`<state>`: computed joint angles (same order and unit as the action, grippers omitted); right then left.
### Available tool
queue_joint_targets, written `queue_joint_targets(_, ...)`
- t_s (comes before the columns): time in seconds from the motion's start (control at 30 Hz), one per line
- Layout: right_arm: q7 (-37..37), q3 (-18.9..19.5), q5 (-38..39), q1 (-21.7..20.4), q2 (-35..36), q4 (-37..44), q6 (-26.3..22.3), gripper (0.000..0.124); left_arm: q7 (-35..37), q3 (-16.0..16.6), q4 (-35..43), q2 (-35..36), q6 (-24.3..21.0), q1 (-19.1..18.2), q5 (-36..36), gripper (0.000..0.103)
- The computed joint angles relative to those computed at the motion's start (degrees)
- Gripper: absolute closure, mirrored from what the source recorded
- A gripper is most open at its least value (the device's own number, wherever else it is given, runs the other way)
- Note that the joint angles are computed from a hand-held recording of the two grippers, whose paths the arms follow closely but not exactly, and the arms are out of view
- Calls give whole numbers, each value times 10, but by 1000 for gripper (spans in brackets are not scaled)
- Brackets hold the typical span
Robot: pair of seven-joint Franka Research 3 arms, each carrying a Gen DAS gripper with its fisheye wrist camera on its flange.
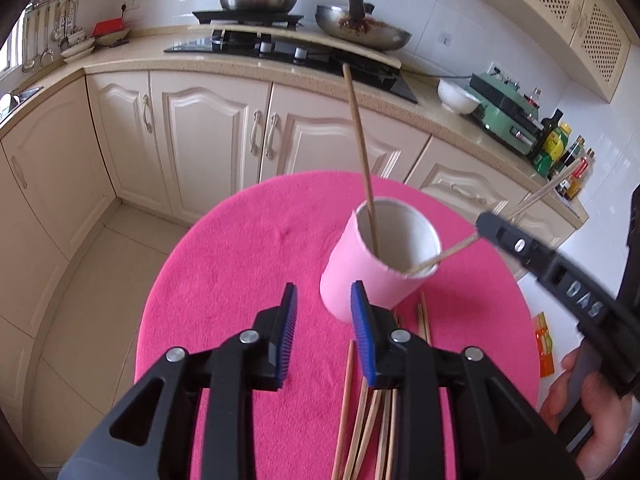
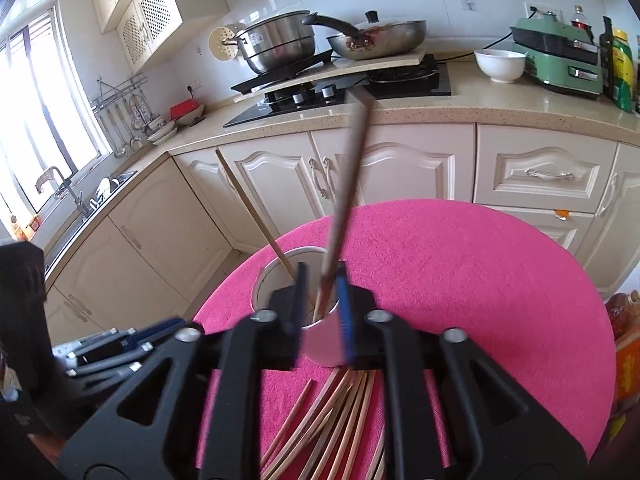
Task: Organize utensils
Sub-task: 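Lower the left gripper's chopstick into the pink cup and open while the right does likewise, then grasp another chopstick with the left gripper while the right gripper grasps one too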
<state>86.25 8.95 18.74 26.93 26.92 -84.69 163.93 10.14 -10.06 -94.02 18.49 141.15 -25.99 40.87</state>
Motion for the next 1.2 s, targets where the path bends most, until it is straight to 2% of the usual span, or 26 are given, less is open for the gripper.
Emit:
queue_joint_targets(0.07,4,-6,-4,5,-14,-18,15,76,22,-10,-8,-1,3,7,-27,75)
queue_joint_targets(0.13,10,-12,-13,9,-28,-33,28,76,42,-18,-18,-1,10,14,-55,75)
queue_joint_targets(0.2,11,-12,-14,7,-45,-52,39,76,68,-25,-16,6,2,16,-85,75)
queue_joint_targets(0.33,40,-37,-42,18,-85,-104,60,76,121,-37,-3,27,-12,16,-136,75)
queue_joint_targets(0.47,90,-65,-91,29,-108,-145,45,76,185,-46,31,61,-46,15,-187,75)
queue_joint_targets(0.6,124,-61,-108,14,-114,-164,-14,76,228,-44,69,93,-86,7,-217,75)
queue_joint_targets(0.8,136,-44,-102,-15,-75,-114,-173,77,277,-38,149,144,-166,-11,-232,75)
queue_joint_targets(0.93,116,-30,-79,-26,-39,-69,-239,90,303,-28,229,194,-228,-30,-231,75)
queue_joint_targets(1.0,104,-24,-66,-29,-23,-45,-263,91,311,-22,258,210,-247,-37,-229,76)
queue_joint_targets(1.03,96,-23,-65,-29,-4,-16,-293,94,312,-20,262,213,-248,-38,-230,80)
queue_joint_targets(1.07,93,-23,-64,-27,5,-3,-304,98,310,-17,270,217,-252,-40,-230,83)
queue_joint_targets(1.13,99,-30,-75,-17,23,26,-326,100,308,-15,275,219,-250,-37,-236,96)
queue_joint_targets(1.2,108,-36,-87,-9,45,60,-354,103,300,-18,256,209,-232,-27,-248,97)
